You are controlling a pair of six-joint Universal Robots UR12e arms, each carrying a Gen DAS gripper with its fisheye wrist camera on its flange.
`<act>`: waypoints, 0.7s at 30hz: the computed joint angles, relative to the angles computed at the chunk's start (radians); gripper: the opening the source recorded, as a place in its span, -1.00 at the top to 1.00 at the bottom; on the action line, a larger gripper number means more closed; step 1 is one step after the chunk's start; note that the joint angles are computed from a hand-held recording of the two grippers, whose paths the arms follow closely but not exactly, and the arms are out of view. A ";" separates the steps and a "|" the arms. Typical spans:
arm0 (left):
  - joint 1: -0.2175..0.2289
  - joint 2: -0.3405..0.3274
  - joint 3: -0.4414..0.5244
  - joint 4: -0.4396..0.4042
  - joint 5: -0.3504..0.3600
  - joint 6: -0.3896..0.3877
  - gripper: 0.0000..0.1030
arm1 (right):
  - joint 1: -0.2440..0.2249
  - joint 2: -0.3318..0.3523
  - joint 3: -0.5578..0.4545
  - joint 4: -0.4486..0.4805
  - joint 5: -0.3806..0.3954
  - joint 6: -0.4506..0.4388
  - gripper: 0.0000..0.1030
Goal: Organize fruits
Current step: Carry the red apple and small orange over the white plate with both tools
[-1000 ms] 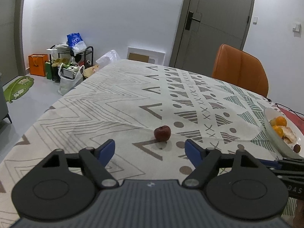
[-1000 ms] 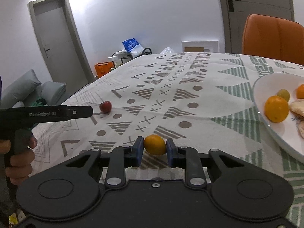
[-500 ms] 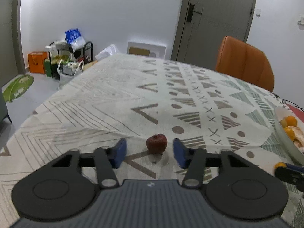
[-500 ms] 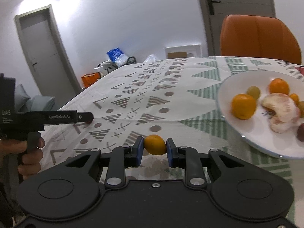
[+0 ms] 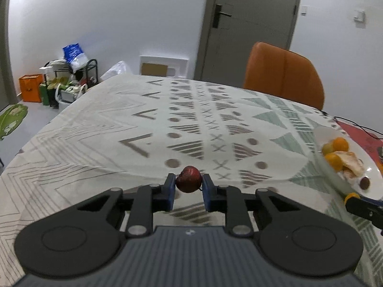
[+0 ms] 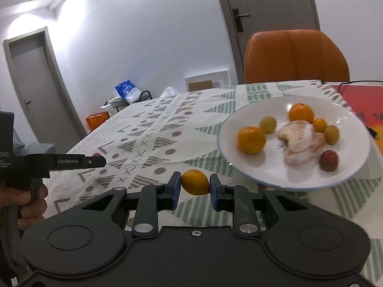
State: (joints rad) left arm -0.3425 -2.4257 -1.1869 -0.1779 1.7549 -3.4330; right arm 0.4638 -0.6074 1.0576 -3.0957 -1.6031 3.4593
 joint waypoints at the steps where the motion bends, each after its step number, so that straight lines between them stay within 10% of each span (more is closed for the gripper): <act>1: -0.004 -0.001 0.003 0.002 -0.002 0.006 0.57 | -0.002 -0.005 0.010 -0.009 -0.003 0.003 0.54; 21: -0.065 -0.038 0.098 0.005 -0.074 0.100 0.57 | -0.033 -0.071 0.152 -0.155 -0.067 0.065 0.54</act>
